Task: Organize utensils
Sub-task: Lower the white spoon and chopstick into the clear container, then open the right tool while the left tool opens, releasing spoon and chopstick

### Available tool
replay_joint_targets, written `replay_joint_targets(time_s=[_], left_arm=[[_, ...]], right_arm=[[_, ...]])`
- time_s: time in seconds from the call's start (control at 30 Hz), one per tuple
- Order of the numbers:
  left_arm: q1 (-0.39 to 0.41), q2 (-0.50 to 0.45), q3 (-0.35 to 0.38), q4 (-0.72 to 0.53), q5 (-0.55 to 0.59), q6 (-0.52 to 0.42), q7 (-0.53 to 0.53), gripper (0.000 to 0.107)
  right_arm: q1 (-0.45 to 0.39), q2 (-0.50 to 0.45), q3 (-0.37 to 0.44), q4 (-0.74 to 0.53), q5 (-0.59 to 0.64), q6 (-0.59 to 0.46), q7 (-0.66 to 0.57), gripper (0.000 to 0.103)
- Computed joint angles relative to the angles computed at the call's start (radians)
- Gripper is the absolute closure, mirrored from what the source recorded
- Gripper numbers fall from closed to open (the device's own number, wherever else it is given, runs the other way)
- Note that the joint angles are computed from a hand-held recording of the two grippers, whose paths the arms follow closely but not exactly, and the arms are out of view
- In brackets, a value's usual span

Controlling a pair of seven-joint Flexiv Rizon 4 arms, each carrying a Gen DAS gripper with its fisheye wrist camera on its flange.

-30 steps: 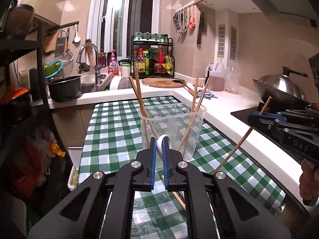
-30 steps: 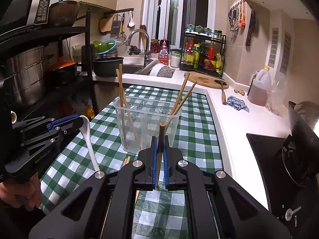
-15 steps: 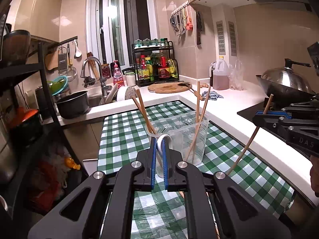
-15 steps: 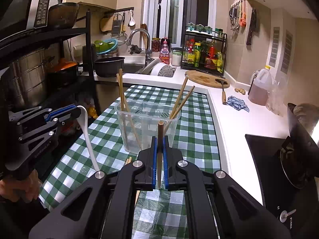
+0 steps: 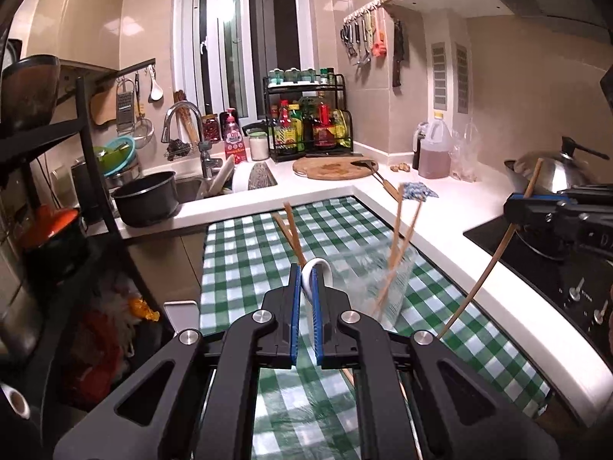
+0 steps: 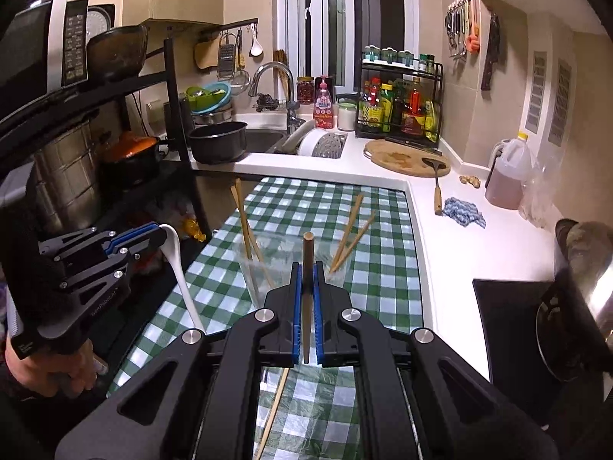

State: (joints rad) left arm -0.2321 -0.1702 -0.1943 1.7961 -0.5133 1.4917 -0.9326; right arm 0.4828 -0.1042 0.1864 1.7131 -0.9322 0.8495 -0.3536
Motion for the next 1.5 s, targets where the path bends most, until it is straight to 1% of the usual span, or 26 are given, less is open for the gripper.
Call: replay_joint_targets(time_s=[0.1,0.2,0.4,0.5,0.6,0.7,0.83,0.93,1.07,1.4,1.43,1.5], left_arm=[[-0.011,-0.033,0.04,-0.085,0.081,-0.038,-0.061,0.101],[-0.014,-0.071,0.058,-0.18,0.151,-0.061,-0.101,0.101],[-0.037,-0.198,0.098,-0.434,0.274,-0.095,-0.193,0.101],[-0.055,-0.258,0.115,-0.528,0.326,-0.104,-0.222,0.101],[-0.077,-0.307,0.132,-0.587,0.377,-0.121,-0.233,0.101],[-0.079,-0.322,0.122,-0.584,0.401,-0.126,-0.213,0.101],[-0.091,-0.341,0.126,-0.567,0.438,-0.126,-0.184,0.101],[-0.084,-0.339,0.109,-0.531,0.434,-0.126,-0.157,0.101],[-0.083,-0.344,0.106,-0.508,0.432,-0.132,-0.136,0.101],[-0.086,-0.361,0.11,-0.497,0.419,-0.193,-0.128,0.101],[-0.083,-0.361,0.108,-0.499,0.414,-0.209,-0.127,0.101],[-0.076,-0.36,0.099,-0.498,0.4,-0.231,-0.127,0.1]], right_arm=[[0.003,-0.021,-0.008,-0.062,0.013,-0.009,-0.052,0.097],[0.009,-0.044,-0.022,-0.126,0.02,-0.013,-0.093,0.097],[0.013,-0.088,-0.06,-0.23,0.015,0.005,-0.124,0.097],[0.011,-0.121,-0.08,-0.271,0.028,0.024,-0.137,0.097],[0.011,-0.153,-0.097,-0.292,0.047,0.028,-0.153,0.097],[0.01,-0.169,-0.109,-0.287,0.067,0.035,-0.163,0.097],[0.005,-0.189,-0.117,-0.271,0.097,0.05,-0.173,0.097],[0.003,-0.2,-0.122,-0.259,0.113,0.064,-0.176,0.097],[0.003,-0.221,-0.124,-0.251,0.143,0.072,-0.197,0.097],[0.008,-0.266,-0.126,-0.252,0.238,0.06,-0.249,0.097],[0.009,-0.268,-0.126,-0.253,0.244,0.056,-0.252,0.096],[0.014,-0.269,-0.131,-0.254,0.245,0.041,-0.249,0.091]])
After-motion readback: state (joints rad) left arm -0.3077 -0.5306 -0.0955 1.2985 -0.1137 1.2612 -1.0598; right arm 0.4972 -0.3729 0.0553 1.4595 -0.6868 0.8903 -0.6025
